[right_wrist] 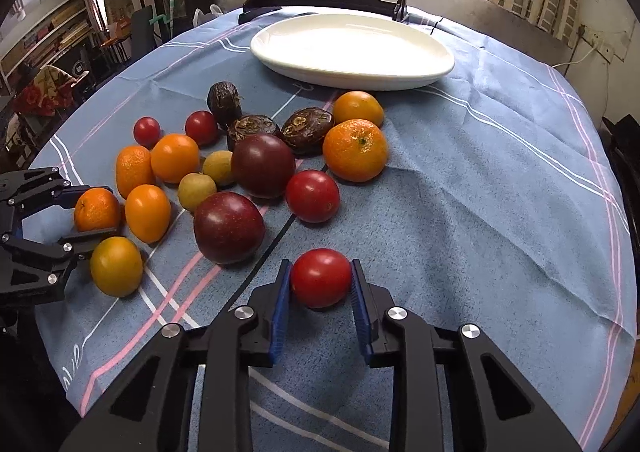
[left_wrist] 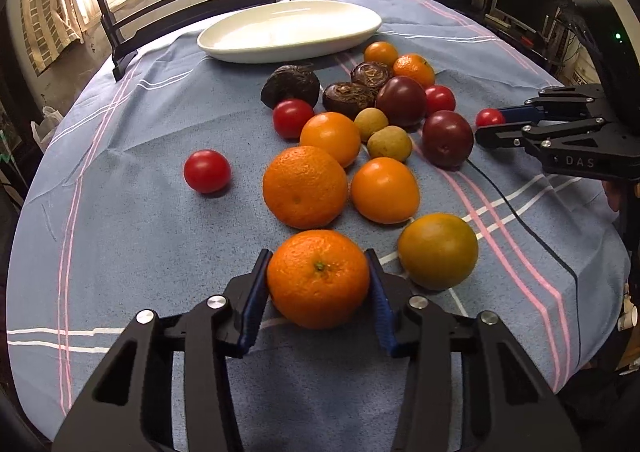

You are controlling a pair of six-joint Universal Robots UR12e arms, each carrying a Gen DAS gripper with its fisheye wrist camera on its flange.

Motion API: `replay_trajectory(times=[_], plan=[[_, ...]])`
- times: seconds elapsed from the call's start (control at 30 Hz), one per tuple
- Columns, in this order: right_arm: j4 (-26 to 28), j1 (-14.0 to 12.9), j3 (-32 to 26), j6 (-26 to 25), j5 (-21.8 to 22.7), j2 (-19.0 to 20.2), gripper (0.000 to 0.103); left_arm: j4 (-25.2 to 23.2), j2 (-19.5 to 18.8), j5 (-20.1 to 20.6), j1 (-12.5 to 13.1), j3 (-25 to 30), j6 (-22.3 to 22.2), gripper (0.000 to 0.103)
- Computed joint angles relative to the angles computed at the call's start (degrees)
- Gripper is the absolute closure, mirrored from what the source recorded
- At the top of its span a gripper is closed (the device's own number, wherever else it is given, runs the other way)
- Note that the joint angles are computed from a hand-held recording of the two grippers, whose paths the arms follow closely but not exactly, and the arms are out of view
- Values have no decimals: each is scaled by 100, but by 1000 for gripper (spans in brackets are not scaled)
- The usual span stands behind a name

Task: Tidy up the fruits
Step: 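Grasp a large orange with the left tool while the right tool grasps a red tomato, then carry the orange with the left tool onto the plate while the right tool places the tomato there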

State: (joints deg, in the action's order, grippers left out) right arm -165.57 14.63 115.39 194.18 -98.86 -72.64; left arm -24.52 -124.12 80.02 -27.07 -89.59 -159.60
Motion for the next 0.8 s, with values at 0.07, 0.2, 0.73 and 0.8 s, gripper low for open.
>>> replay_trajectory(times=[0.07, 0.2, 0.73, 0.8], plan=[[-78, -21, 38, 20, 26, -33, 75, -13, 11, -28, 12, -7, -33, 59], [-227, -34, 64, -70, 19, -99, 75, 86, 94, -144, 72, -48, -78, 59], [-637, -537, -1305, -527, 30, 648, 75, -635, -1503, 674, -273, 3200, -845, 59], [-541, -611, -1500, -509, 92, 801, 75, -971, -1796, 822, -310, 3705, -908, 59]])
